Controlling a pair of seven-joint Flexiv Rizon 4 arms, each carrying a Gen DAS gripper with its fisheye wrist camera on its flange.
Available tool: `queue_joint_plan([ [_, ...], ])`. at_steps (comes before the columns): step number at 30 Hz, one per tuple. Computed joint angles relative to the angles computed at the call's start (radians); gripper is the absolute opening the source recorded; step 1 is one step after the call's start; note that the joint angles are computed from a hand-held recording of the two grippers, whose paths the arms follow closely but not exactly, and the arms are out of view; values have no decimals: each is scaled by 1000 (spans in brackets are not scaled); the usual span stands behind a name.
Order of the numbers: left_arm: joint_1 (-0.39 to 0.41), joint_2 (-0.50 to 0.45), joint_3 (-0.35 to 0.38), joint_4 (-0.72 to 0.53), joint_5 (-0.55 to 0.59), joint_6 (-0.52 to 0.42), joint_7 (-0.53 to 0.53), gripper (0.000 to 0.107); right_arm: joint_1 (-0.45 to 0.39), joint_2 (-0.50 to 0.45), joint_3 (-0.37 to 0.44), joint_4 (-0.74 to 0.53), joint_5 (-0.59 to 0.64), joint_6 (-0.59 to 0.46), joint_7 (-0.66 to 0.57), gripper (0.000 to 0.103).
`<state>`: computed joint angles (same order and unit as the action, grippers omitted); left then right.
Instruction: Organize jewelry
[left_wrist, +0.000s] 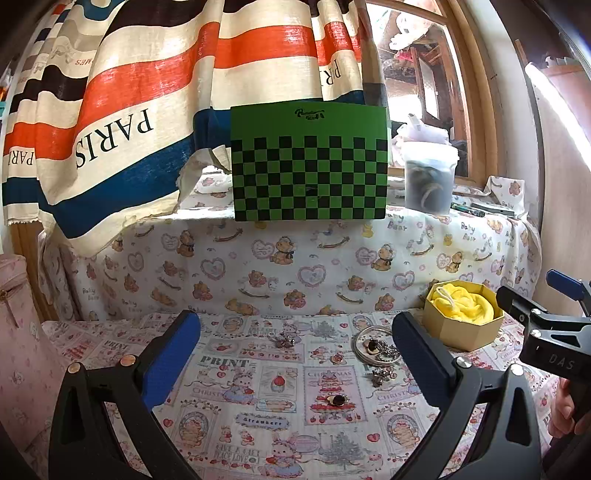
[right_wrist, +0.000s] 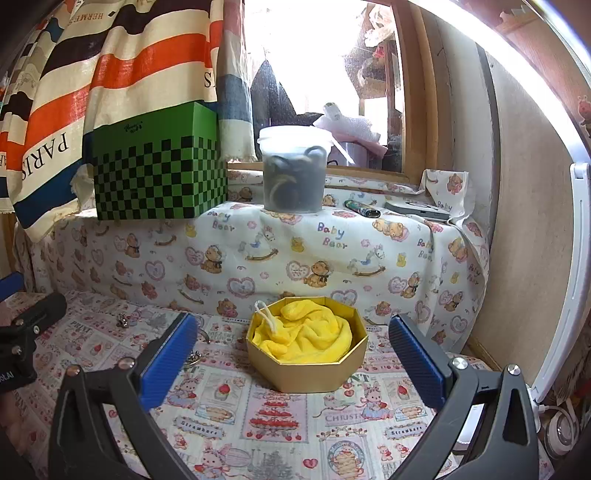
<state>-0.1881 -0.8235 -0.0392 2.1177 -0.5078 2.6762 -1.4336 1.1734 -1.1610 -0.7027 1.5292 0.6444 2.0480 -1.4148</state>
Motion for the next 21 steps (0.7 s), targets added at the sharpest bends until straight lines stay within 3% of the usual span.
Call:
queue_joint_plan([
  [21,1,1,2,3,7,-2,-3,103,-1,2,4,-6,12,-1,-16,103],
])
